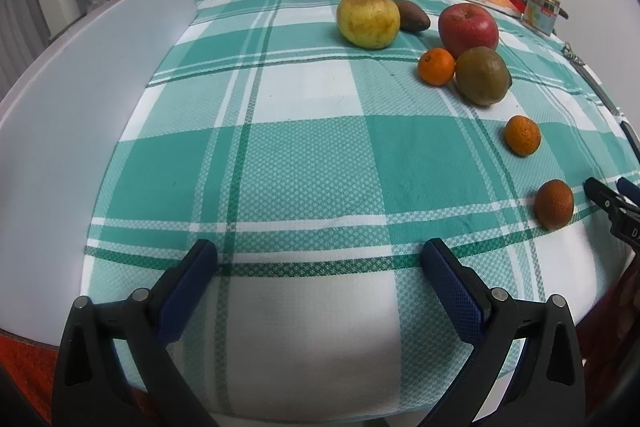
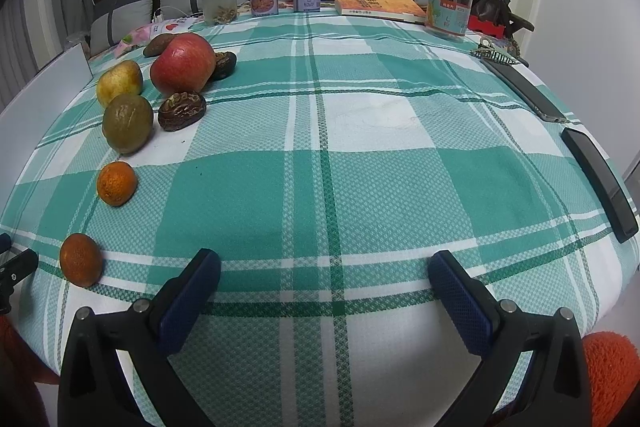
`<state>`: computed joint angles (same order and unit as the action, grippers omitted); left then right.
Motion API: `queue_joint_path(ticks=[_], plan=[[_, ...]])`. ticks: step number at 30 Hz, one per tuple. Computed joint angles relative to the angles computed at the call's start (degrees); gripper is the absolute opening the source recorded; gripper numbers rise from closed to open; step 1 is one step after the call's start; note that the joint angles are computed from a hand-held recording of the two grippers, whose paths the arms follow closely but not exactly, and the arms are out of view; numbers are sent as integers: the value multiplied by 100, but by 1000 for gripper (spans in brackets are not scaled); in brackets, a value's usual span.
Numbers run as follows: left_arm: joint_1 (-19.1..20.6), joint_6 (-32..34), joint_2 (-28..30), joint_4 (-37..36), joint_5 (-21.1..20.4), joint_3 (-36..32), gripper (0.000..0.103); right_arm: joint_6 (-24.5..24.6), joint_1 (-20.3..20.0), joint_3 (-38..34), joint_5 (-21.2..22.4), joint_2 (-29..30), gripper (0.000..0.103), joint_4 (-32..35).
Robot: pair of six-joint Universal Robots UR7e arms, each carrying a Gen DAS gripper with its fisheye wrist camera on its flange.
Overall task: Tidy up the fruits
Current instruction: 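Move both tools toward the fruit cluster on the plaid cloth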
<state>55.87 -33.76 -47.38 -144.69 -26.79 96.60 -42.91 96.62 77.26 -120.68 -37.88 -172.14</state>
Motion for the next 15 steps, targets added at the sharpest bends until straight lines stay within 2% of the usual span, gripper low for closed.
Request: queue_joint_path(ticks=[15], plan=[[-9, -136, -47, 202, -55, -15, 102, 46, 8, 14, -29, -18, 103, 26]])
